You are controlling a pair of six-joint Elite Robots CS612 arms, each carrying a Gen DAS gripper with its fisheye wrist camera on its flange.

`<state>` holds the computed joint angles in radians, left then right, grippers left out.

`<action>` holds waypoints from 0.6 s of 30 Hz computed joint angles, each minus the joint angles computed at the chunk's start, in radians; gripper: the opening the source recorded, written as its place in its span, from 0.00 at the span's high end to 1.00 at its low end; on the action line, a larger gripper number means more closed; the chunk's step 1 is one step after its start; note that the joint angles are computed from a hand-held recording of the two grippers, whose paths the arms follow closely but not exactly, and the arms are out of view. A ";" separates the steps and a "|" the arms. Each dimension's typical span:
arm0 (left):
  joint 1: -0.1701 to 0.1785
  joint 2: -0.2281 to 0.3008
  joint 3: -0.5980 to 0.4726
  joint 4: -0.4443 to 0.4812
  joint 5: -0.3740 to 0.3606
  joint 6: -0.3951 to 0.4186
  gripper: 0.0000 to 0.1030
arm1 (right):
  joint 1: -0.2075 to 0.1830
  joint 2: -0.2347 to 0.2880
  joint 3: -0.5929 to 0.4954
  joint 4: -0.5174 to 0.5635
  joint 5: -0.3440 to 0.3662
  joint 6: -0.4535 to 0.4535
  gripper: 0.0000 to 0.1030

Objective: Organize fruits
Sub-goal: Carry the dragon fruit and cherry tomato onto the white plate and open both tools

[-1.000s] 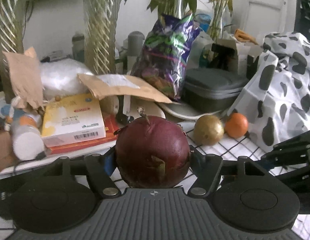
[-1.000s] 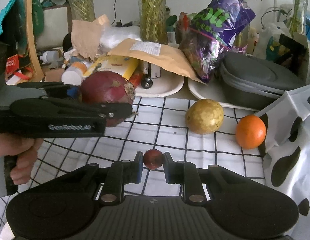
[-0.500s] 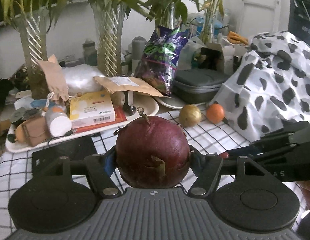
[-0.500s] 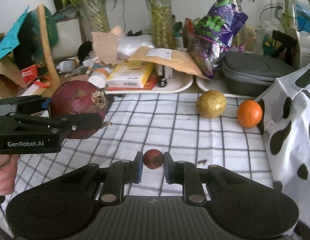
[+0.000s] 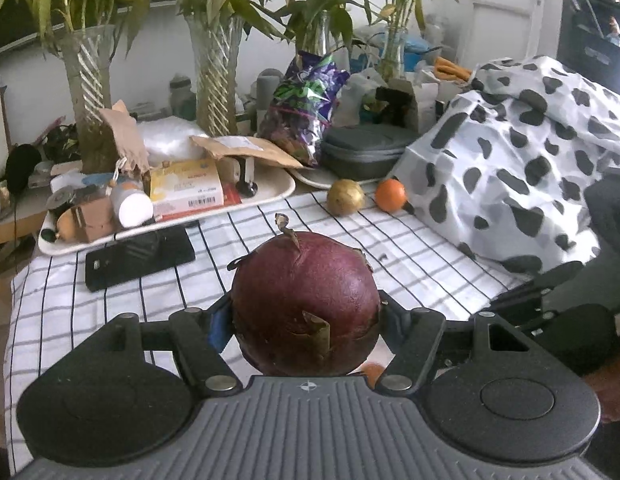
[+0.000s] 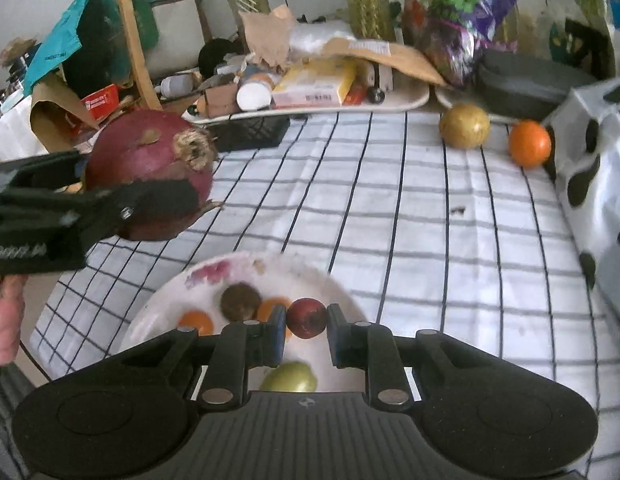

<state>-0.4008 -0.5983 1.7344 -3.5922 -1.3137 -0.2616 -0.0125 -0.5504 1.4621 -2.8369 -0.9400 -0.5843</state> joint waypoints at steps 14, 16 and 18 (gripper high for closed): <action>-0.049 -0.031 0.112 -0.026 -0.008 -0.023 0.34 | -0.024 -0.027 0.102 -0.199 -0.017 0.137 0.01; -0.057 -0.034 0.122 -0.020 -0.015 -0.022 0.34 | -0.025 -0.033 0.123 -0.239 -0.048 0.143 0.00; -0.064 -0.036 0.130 -0.012 -0.023 -0.019 0.34 | -0.028 -0.038 0.140 -0.274 -0.070 0.155 0.00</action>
<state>-0.4649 -0.6348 1.8646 -3.6038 -1.3366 -0.2807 -0.0401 -0.5879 1.6024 -3.1112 -1.0102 -0.4290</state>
